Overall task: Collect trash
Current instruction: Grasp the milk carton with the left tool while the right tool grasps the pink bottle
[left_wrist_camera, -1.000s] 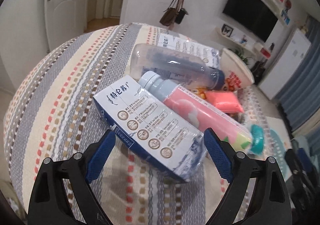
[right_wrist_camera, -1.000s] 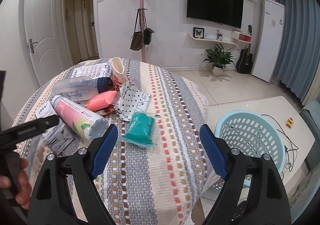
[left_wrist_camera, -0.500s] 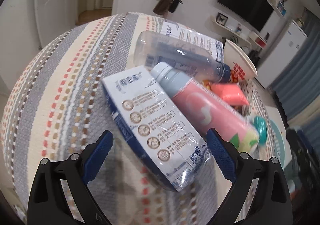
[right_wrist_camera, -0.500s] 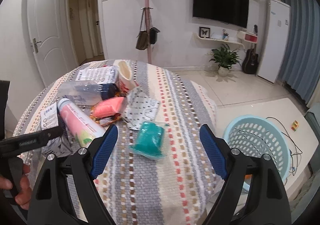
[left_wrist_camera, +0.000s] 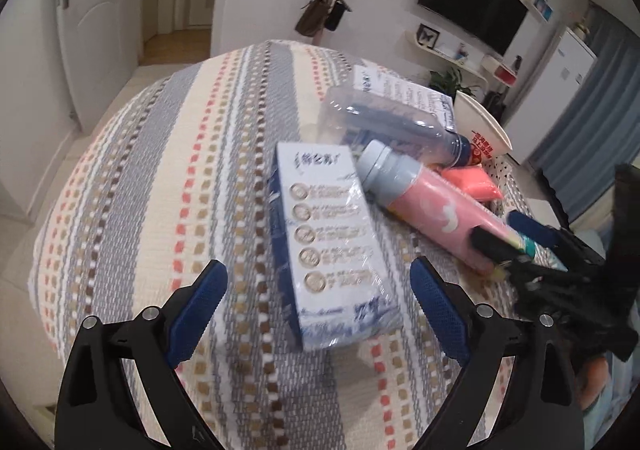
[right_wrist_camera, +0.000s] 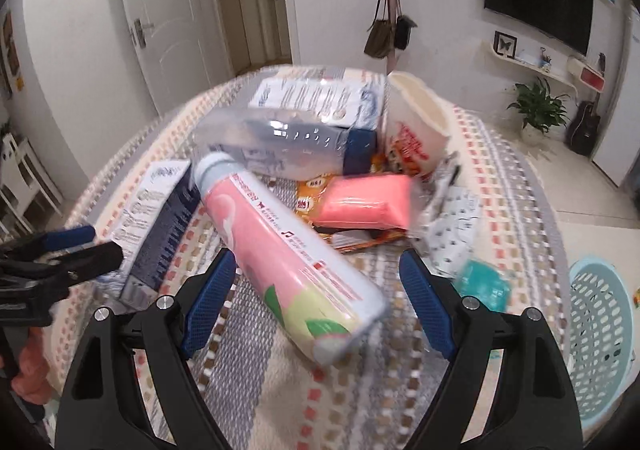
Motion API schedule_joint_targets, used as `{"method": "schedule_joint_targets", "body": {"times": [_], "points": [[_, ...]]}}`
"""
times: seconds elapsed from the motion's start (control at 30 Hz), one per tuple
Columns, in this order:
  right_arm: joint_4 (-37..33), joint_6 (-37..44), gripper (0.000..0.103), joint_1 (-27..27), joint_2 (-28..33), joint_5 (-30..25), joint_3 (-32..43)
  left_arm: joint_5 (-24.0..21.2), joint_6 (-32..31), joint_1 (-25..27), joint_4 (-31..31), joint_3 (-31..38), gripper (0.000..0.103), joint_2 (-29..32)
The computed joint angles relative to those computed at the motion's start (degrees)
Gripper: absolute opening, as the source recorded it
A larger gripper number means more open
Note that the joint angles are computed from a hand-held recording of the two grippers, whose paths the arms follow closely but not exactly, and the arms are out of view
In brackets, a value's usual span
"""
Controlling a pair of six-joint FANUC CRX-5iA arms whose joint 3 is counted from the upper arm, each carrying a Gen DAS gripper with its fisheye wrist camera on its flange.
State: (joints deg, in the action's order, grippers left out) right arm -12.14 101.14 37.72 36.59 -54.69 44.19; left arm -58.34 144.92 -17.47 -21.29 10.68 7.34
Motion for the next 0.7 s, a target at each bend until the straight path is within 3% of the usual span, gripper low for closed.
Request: {"method": "schedule_joint_targets", "body": {"times": [0.17,0.43,0.57,0.63,0.7], "points": [[-0.03,-0.78,0.076,0.39,2.26,-4.81,2.94,-1.17,-1.87,1.58,2.58,2.55,0.09,3.55],[2.16,-1.34,0.056,1.71,-4.14,-2.48,-7.02,-3.78,-1.13,0.76,-0.58,5.36,0.089,6.37],[-0.85,0.3,0.056,1.52,-5.94,-4.94,-8.37,-4.69,-0.42,0.13,-2.51,6.32,0.086,6.96],[-1.87,0.62,0.064,1.25,-5.51,-6.34,-7.02,-4.86,0.37,-0.22,-3.6,6.07,0.084,6.7],[-1.79,-0.35,0.071,1.36,-4.52,-7.06,-5.03,-5.23,0.92,-0.55,-4.37,5.85,0.073,6.32]]}}
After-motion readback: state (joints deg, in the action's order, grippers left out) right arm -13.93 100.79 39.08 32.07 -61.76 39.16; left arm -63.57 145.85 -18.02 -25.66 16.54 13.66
